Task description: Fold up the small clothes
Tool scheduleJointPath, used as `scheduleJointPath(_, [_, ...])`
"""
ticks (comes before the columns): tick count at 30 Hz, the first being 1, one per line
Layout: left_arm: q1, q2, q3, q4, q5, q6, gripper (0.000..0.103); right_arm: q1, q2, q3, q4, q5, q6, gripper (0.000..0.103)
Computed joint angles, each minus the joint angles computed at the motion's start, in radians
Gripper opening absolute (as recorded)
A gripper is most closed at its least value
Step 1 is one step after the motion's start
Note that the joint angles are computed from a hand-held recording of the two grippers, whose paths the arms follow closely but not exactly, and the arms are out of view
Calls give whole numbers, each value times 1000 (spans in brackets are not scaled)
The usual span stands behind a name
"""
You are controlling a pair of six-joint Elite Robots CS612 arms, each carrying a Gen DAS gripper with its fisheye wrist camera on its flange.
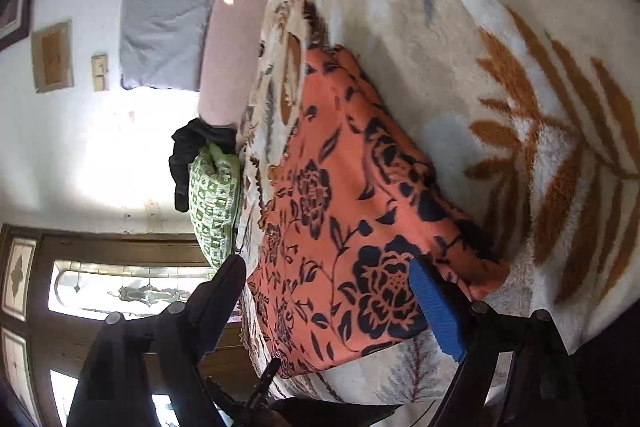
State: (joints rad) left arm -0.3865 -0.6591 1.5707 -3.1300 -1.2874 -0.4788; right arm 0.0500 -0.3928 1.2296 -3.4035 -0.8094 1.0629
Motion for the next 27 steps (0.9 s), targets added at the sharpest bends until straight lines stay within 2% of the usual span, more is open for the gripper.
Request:
scheduleJointPath(1, [-1, 5, -8, 25, 11, 4, 85, 2, 3, -2, -19, 19, -4, 88])
scheduleJointPath(2, [4, 16, -28, 91, -2, -2, 85, 4, 8, -7, -2, 32, -24, 88])
scheduleJointPath(3, [16, 31, -50, 164, -47, -20, 85, 8, 5, -3, 54, 9, -65, 89])
scheduleJointPath(4, [25, 34, -60, 195, -79, -54, 87, 10, 3, 13, 102, -28, -67, 89])
scheduleJointPath(6, [27, 15, -40, 158, -75, -96, 87, 0, 6, 15, 73, -29, 12, 85])
scheduleJointPath(7, [26, 8, -26, 110, -64, -105, 87, 2, -11, 33, 59, -50, 9, 86])
scheduleJointPath(9, [19, 2, -10, 50, -14, -104, 87, 7, -42, 58, 36, -79, -64, 87])
scheduleJointPath(11, [19, 10, -21, 71, -23, -91, 88, 7, -37, 43, -13, -31, -100, 88])
scheduleJointPath(13, [31, 29, -59, 198, -84, -102, 88, 10, -35, 29, 69, -39, -184, 89])
scheduleJointPath(14, [29, 32, -65, 219, -78, -96, 89, 16, -39, 33, 166, -92, -197, 89])
scheduleJointPath(15, [22, 22, -50, 198, -52, -95, 89, 20, -37, 39, 221, -124, -171, 86])
scheduleJointPath(16, [18, 12, -36, 168, -37, -95, 88, 18, -39, 34, 234, -122, -144, 86])
scheduleJointPath(17, [14, 5, -19, 107, -17, -87, 88, 19, -49, 46, 205, -137, -140, 86])
scheduleJointPath(19, [3, -5, 4, 10, 34, -72, 88, 30, -81, 59, 238, -207, -226, 87])
scheduleJointPath(21, [2, -4, 1, -39, 24, -45, 88, 35, -93, 43, 258, -224, -293, 88])
scheduleJointPath(24, [6, 11, -24, -29, -23, -17, 89, 40, -72, -39, 293, -201, -342, 88])
scheduleJointPath(27, [11, 31, -52, 73, -61, -22, 88, 46, -30, -156, 379, -196, -392, 88])
